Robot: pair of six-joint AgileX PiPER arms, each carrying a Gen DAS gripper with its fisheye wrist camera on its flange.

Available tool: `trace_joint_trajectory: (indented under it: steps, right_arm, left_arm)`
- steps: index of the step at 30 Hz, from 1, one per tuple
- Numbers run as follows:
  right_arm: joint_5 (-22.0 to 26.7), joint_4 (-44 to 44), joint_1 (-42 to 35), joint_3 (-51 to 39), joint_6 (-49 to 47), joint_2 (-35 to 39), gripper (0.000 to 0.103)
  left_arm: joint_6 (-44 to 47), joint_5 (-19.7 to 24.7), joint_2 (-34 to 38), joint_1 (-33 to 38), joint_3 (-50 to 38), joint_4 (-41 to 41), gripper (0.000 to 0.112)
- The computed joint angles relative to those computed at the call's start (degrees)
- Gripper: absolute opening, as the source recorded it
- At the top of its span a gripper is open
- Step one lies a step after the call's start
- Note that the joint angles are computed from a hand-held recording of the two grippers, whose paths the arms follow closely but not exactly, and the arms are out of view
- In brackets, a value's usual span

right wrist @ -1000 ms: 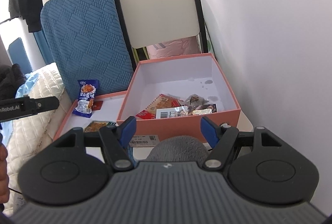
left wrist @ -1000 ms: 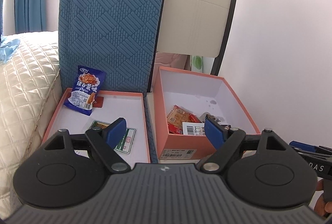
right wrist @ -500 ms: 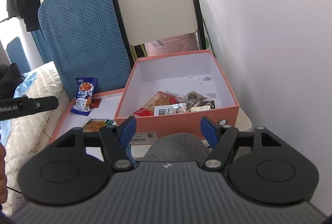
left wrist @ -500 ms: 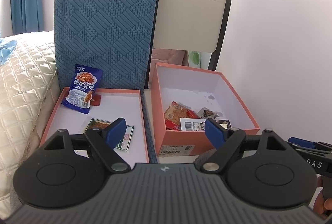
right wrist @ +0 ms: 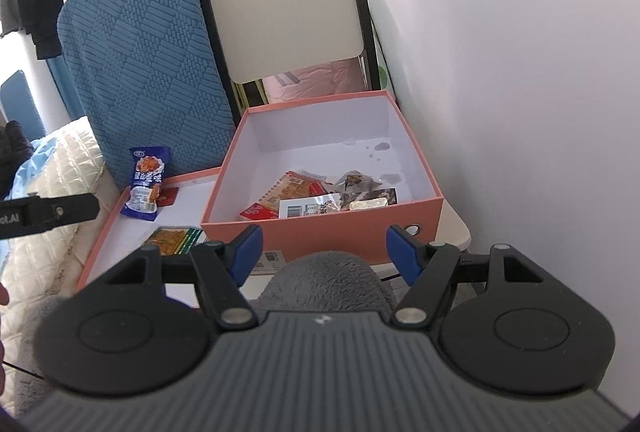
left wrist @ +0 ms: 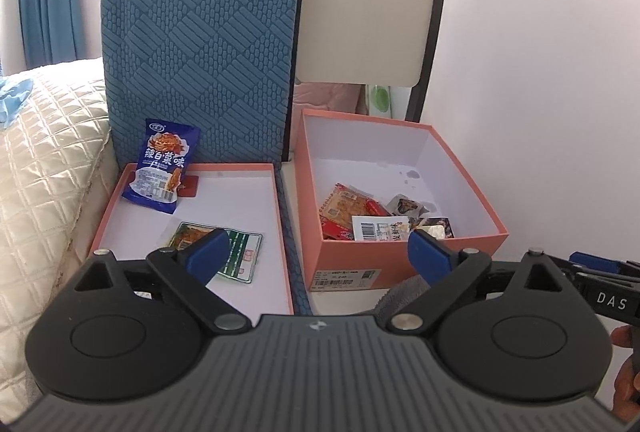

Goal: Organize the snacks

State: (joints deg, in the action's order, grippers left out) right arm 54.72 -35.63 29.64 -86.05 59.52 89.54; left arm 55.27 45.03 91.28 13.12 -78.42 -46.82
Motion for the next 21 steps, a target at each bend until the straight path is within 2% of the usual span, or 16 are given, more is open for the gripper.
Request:
trace_joint_trajectory:
  steps: [8,9,10,12,21]
  right_arm:
    - [0.2,-0.1,-0.8,0.2,-0.1,-0.1,0.07]
    - [0.2,-0.2,-0.9,0.2,-0.2,-0.1,0.074]
    - [0.1,-0.3,-0.9,0.4,-0.1,-0.2,0.089]
    - [-0.7,-0.7,-0.9,0.9,-0.2,-0.4,0.103]
    - [0.4,-2.0,-0.8,0.6,0.6,-0.1,0.103]
  left_arm:
    - [-0.5,-0.4,-0.1,-0.1,0.1,0.6,0.098]
    - [-0.5,-0.5,-0.1,-0.2,0.1,0.7,0.098]
    - [-0.6,-0.6,-0.1,-0.2,0.1,0.8,0.098]
    - [-1.1,-0.8,-0.1,-0.4,0.1,1.3,0.098]
    - [-2.2,-1.0,-0.2,-0.5,0.0,2.3,0.098]
